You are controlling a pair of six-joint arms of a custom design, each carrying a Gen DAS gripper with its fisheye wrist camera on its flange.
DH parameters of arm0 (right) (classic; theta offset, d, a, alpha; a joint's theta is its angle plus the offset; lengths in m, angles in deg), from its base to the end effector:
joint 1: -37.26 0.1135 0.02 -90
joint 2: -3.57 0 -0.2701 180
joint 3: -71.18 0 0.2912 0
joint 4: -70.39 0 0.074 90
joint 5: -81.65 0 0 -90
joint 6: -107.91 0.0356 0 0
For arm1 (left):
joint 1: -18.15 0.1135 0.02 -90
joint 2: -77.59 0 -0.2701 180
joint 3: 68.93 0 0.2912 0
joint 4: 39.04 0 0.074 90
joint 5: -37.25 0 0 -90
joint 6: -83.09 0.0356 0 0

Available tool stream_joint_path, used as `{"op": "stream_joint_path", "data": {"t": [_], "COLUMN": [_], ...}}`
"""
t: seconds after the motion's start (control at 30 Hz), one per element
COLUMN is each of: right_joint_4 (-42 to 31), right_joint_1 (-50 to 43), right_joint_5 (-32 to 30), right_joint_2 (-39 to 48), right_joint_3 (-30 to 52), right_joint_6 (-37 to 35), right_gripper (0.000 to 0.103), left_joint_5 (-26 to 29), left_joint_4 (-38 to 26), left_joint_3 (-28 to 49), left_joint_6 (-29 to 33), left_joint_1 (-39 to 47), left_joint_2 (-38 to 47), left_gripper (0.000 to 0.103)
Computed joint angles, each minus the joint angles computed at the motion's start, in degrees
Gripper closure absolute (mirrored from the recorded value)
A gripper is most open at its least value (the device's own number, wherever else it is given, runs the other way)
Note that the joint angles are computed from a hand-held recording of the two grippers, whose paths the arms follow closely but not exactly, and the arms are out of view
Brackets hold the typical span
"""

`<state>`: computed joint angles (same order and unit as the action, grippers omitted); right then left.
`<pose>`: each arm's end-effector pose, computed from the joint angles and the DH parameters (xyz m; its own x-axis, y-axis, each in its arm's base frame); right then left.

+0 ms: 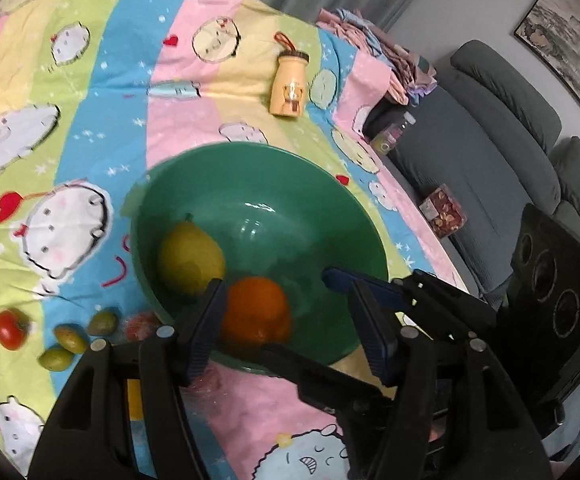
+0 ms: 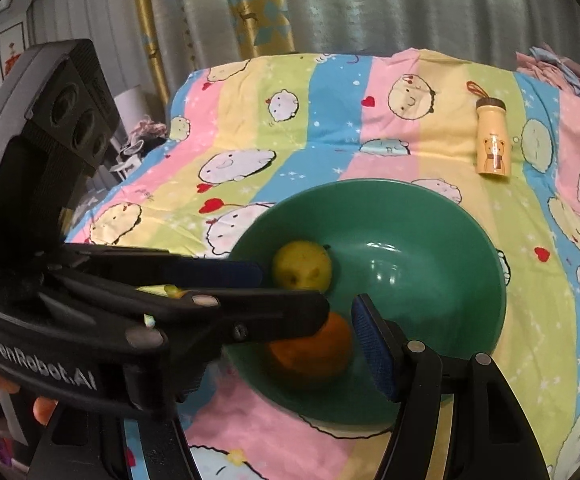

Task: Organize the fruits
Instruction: 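Lift the orange into the green bowl and open the left gripper, then move the left gripper toward the plastic-wrapped red fruits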

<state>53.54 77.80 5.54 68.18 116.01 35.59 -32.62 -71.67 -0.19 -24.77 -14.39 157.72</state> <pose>0.2072 0.1660 0.1942 -0.5792 -0.1074 -0.8081 -0.3240 0.9400 0.1073 0.2770 -0.1913 0.2474 -0.7765 0.1538 -0.6111 0.4996 0.7413 -0.4482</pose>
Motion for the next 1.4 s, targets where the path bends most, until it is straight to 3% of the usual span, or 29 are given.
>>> {"op": "stream_joint_path", "data": {"t": [0.1, 0.23, 0.47, 0.93, 1.03, 1.2, 1.4], "right_joint_4": [-0.3, -1.1, -3.4, -10.6, -12.2, -13.8, -13.4], "right_joint_1": [1.2, 3.5, 8.9, 20.7, 22.9, 25.6, 26.6], "right_joint_5": [0.9, 2.7, 5.9, 15.1, 17.7, 20.0, 18.7], "right_joint_2": [-1.9, -5.1, -11.4, -15.4, -14.5, -13.9, -12.1], "right_joint_3": [-0.8, -2.8, -5.6, -3.7, -2.5, -1.1, -0.7], "right_joint_6": [0.5, 2.5, 7.1, 13.0, 14.6, 15.9, 17.4], "right_gripper": [0.035, 0.033, 0.032, 0.032, 0.022, 0.02, 0.019], "left_joint_5": [-6.4, -15.2, -25.9, -35.7, -36.9, -37.4, -33.4], "left_joint_4": [-1.7, -4.2, -6.8, -12.2, -13.2, -14.8, -16.9], "left_joint_3": [-0.8, -2.8, -7.1, -11.7, -11.9, -12.5, -14.6], "left_joint_6": [0.9, 1.2, 2.3, -0.4, -0.6, -1.3, -1.6], "left_joint_1": [-1.2, -3.1, -5.7, -12.0, -12.6, -12.7, -8.0], "left_joint_2": [-3.0, -7.7, -14.5, -26.6, -28.1, -31.0, -34.7], "left_gripper": [0.023, 0.015, 0.005, 0.001, 0.001, 0.0, 0.0]}}
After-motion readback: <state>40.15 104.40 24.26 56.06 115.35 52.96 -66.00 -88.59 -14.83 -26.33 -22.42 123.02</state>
